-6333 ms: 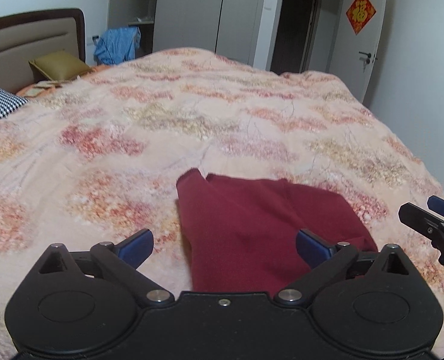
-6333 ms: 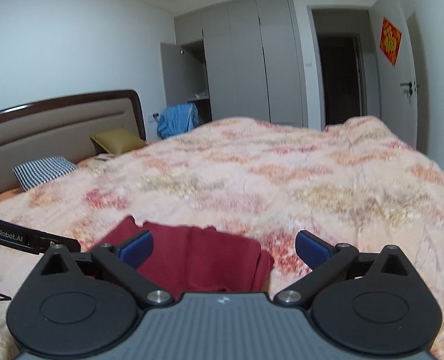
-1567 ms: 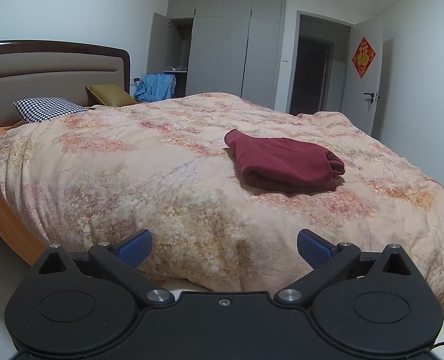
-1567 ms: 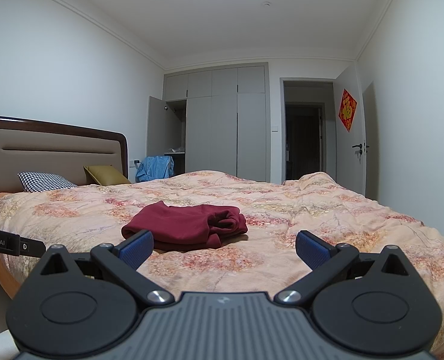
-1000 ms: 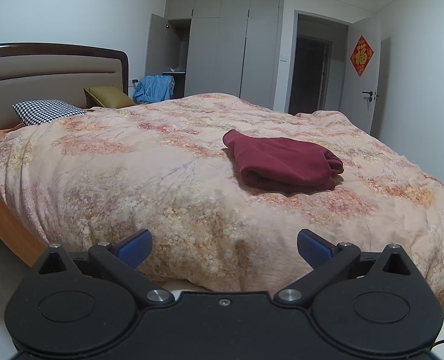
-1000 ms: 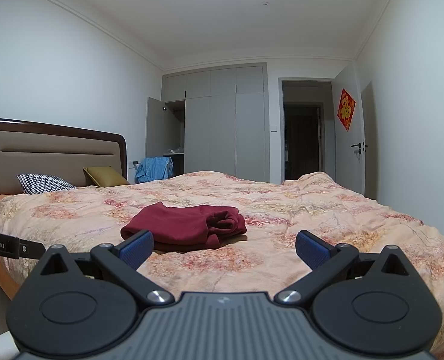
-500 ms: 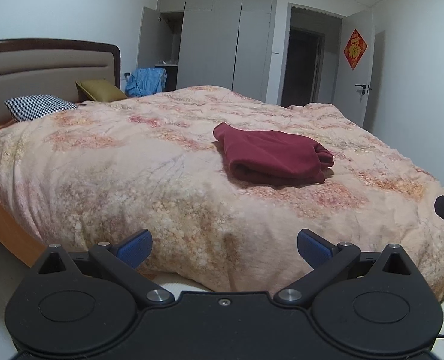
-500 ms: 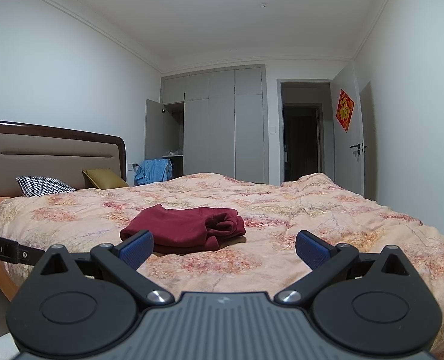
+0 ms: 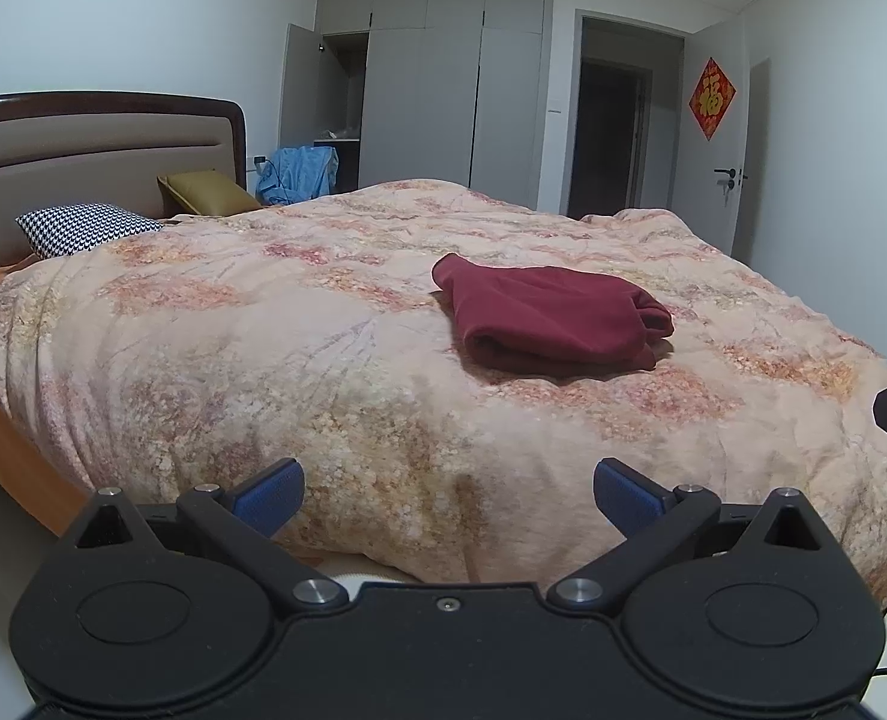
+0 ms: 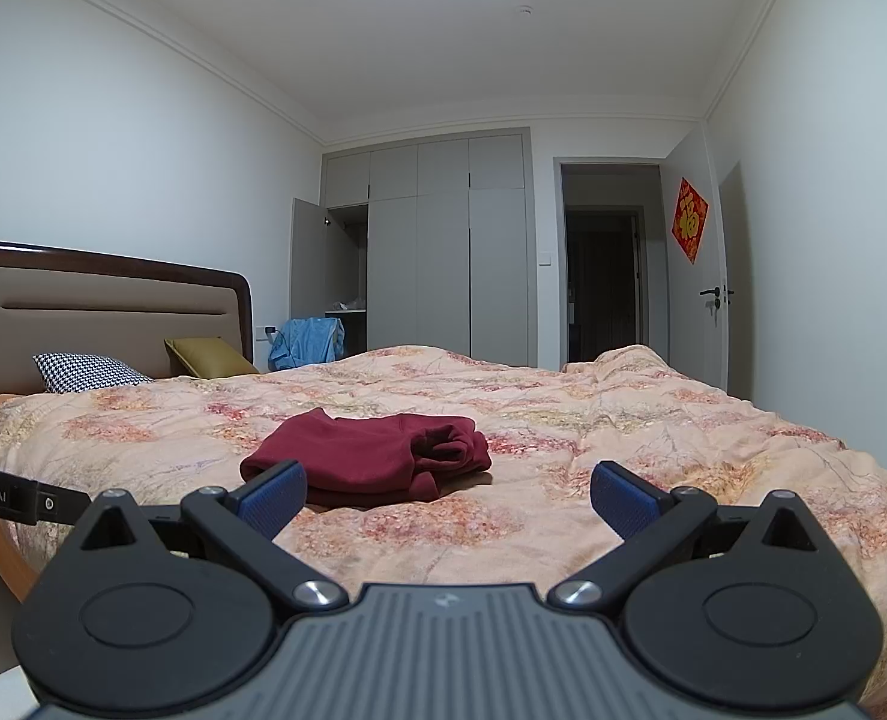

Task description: Fold small clothes

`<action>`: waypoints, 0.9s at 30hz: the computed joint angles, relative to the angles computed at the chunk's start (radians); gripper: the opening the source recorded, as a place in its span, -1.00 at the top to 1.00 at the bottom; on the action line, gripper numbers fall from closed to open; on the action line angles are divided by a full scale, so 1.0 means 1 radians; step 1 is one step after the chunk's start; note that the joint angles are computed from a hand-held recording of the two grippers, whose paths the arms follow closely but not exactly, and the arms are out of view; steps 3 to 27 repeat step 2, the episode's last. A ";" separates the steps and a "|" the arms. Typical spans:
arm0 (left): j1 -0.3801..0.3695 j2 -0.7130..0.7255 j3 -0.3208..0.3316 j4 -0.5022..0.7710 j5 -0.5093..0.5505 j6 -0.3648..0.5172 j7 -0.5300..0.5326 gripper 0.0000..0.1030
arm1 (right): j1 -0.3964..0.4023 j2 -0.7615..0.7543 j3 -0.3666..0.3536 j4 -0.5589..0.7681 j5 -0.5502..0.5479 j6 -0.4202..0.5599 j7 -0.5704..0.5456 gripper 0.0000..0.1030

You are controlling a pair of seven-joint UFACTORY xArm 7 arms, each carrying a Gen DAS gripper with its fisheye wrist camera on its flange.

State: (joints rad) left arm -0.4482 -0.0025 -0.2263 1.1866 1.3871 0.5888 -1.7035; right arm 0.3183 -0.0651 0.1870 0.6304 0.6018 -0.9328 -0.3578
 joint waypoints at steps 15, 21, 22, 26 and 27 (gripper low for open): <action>0.000 0.000 0.000 -0.001 0.002 -0.002 -0.001 -0.99 | 0.001 -0.001 0.000 -0.001 0.000 0.000 0.001 -1.00; 0.000 0.000 0.000 -0.001 0.002 -0.002 -0.001 -0.99 | 0.001 -0.001 0.000 -0.001 0.000 0.000 0.001 -1.00; 0.000 0.000 0.000 -0.001 0.002 -0.002 -0.001 -0.99 | 0.001 -0.001 0.000 -0.001 0.000 0.000 0.001 -1.00; 0.000 0.000 0.000 -0.001 0.002 -0.002 -0.001 -0.99 | 0.001 -0.001 0.000 -0.001 0.000 0.000 0.001 -1.00; 0.000 0.000 0.000 -0.001 0.002 -0.002 -0.001 -0.99 | 0.001 -0.001 0.000 -0.001 0.000 0.000 0.001 -1.00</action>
